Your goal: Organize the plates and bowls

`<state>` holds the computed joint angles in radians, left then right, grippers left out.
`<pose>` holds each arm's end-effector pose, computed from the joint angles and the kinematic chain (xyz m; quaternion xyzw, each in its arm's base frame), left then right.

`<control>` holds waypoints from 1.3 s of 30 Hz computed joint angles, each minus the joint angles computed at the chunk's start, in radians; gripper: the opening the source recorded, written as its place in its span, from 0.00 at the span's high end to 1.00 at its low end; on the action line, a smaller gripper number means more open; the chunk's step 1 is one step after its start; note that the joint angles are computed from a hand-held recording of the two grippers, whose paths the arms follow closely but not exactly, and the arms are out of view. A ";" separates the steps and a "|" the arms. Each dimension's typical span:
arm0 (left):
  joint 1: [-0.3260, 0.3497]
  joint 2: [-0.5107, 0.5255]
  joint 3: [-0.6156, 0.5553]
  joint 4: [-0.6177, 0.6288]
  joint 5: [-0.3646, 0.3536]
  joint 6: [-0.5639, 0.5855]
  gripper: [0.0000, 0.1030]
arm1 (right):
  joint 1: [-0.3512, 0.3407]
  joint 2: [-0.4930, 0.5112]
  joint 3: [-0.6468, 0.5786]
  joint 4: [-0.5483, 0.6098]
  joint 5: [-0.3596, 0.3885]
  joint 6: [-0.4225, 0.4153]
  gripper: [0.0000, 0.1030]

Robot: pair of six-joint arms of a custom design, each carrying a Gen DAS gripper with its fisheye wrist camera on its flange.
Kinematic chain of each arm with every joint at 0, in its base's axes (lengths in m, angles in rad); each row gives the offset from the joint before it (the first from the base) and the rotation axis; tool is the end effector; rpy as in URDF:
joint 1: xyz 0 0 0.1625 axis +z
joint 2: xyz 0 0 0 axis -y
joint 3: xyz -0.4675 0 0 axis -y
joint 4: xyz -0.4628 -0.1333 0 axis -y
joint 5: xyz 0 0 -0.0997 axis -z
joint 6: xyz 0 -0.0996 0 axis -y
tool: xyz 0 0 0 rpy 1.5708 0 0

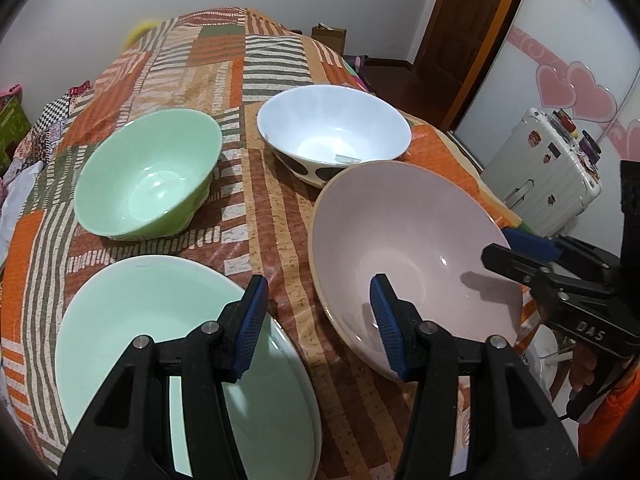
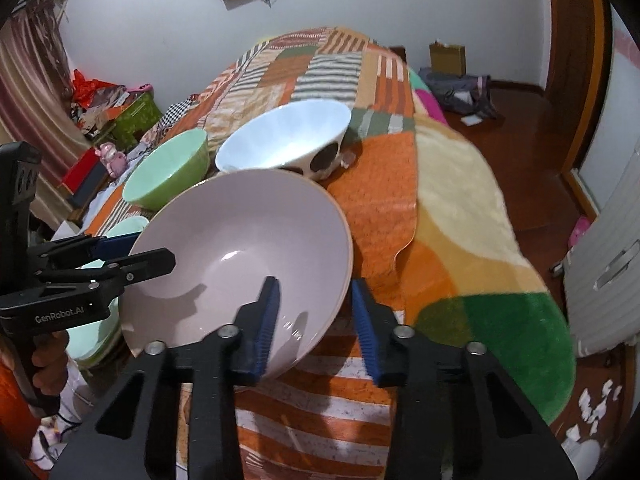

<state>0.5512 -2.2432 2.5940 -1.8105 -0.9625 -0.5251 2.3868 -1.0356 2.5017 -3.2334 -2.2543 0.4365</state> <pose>-0.0993 -0.2843 0.2769 0.2493 0.9196 -0.1707 0.2511 0.3393 -0.2225 0.0481 0.1446 -0.9270 0.2704 0.2161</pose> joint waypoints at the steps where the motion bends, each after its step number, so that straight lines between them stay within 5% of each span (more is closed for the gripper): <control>1: 0.002 0.003 0.002 -0.004 -0.001 0.002 0.49 | -0.002 0.001 0.000 -0.001 0.004 0.000 0.71; 7: 0.035 0.035 0.002 -0.049 -0.021 0.028 0.50 | -0.027 0.014 -0.004 0.014 0.047 -0.005 0.73; 16: 0.062 0.077 0.007 -0.080 -0.066 0.057 0.70 | -0.029 0.026 -0.007 0.002 0.051 0.003 0.77; 39: -0.087 -0.077 0.001 0.066 -0.024 -0.032 0.73 | 0.075 0.002 -0.051 0.060 -0.033 0.055 0.78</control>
<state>0.4640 -2.3200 2.5946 -1.7449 -0.9865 -0.5571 2.4621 -1.0332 2.4511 -3.1732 -2.2870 0.4914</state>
